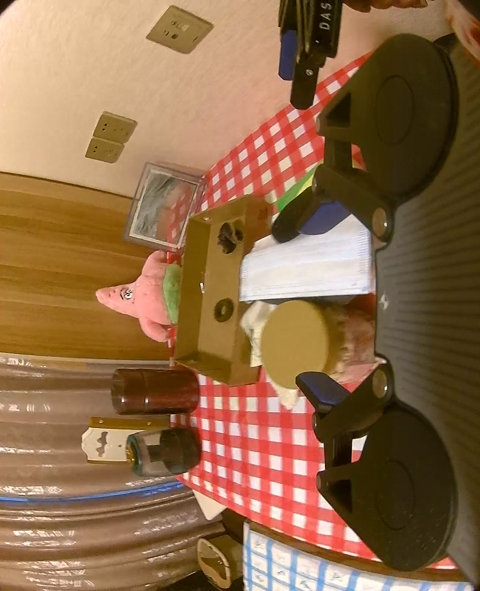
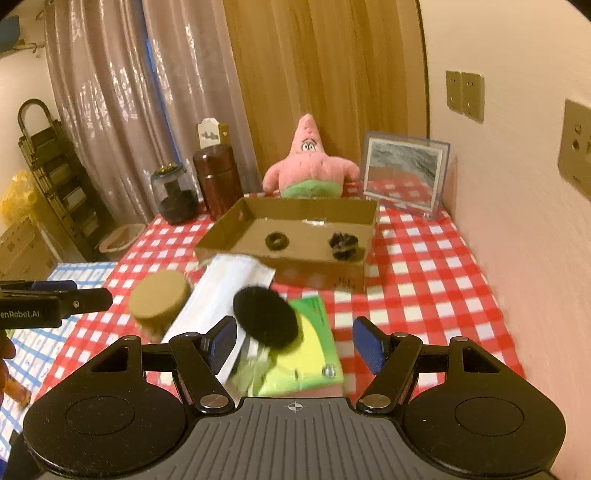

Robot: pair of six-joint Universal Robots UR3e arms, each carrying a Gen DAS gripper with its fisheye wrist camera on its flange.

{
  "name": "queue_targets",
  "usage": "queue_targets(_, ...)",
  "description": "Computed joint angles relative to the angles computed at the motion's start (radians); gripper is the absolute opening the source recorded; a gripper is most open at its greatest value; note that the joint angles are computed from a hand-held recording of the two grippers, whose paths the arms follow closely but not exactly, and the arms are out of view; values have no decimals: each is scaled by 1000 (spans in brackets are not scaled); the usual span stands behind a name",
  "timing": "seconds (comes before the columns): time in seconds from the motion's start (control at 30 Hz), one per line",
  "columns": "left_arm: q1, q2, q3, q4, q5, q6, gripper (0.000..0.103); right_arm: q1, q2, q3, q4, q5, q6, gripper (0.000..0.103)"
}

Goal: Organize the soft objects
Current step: 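Move the right gripper to the black sponge puff and grasp it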

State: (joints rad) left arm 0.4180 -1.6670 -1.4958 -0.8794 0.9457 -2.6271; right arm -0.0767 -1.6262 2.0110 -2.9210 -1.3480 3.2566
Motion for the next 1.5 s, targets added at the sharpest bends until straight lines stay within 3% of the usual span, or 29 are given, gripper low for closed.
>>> queue_targets(0.27,22,94,-144,-12,7,58,80,6,-42,92,-24,6,-24,69)
queue_targets(0.67,-25,43,-136,31,37,59,80,-15,37,61,-41,54,-97,69)
queue_targets(1.1,-77,-100,-30,91,71,31,80,-13,277,-136,-9,115,-248,69)
queue_targets(1.23,-86,-146,8,96,75,21,80,-13,360,-223,15,138,-292,76)
queue_targets(1.5,-102,-220,71,117,87,12,80,-31,509,-398,90,217,-345,77)
